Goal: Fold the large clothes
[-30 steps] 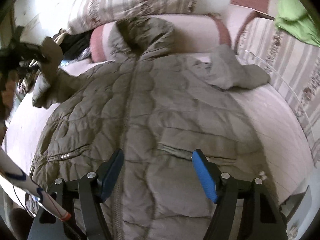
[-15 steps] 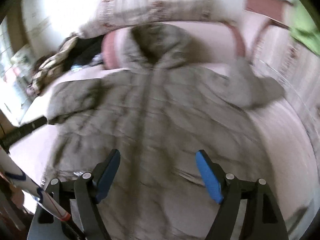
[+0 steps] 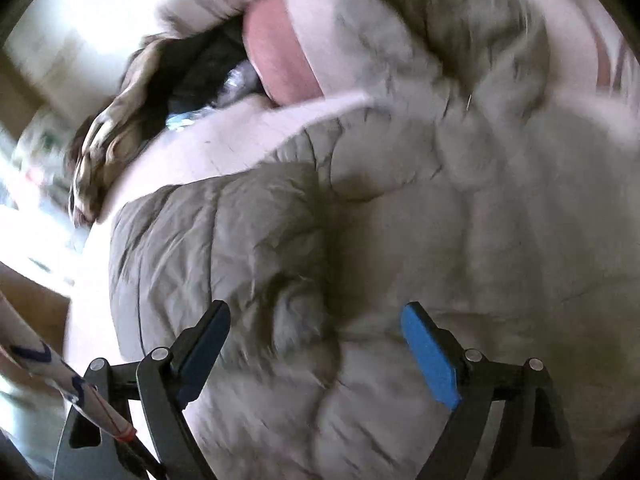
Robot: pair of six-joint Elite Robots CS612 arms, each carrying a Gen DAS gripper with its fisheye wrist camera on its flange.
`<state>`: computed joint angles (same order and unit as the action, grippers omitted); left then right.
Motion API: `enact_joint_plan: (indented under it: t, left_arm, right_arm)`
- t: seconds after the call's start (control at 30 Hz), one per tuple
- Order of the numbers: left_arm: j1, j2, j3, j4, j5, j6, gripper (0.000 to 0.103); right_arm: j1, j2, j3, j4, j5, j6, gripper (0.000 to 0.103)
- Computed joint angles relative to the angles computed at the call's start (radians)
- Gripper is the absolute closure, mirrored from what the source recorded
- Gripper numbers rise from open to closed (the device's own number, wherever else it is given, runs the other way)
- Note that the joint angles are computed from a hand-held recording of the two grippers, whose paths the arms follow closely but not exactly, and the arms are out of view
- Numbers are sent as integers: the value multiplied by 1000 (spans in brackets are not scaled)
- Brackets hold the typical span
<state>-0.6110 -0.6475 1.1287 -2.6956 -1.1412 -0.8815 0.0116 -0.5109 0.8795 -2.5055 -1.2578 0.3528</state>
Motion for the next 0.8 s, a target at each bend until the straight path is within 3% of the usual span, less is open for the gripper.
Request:
enact_joint_plan:
  t: [0.07,0.1,0.13,0.17,0.23,0.33,0.47,0.63,0.8]
  left_arm:
    - [4,5,-6,-1,-29,4,29]
    - [4,6,-7,-4,-39,4,29]
    - [4,6,-9,-1,-39,2,29]
    - [3,8,-14,4,-38,2,29]
    - [1,9,-16,9,-33,2,29]
    - [-1,8,-17,21,-41,6,29]
    - [2,11,-21,20,-88,21,29]
    - [2,24,-45,29,-146,45,29]
    - [-5,43,-85,68,-164,88,29]
  right_arm:
    - [-3,27,-38,21,67,48,18]
    - [0,37,-57,35,79,48,40]
    - [5,41,-72,65,73,31,53]
    - [4,40,-74,67,95,20,83]
    - [-2,19,-42,33,130,17,84]
    - [-5,-31,18,-49,49,-31,86]
    - [-24,-94,92,-108,-127,-48,86]
    - [-56,-112,126,-41,-410,-26,86]
    - [-96,-117,173,36,-523,60,87]
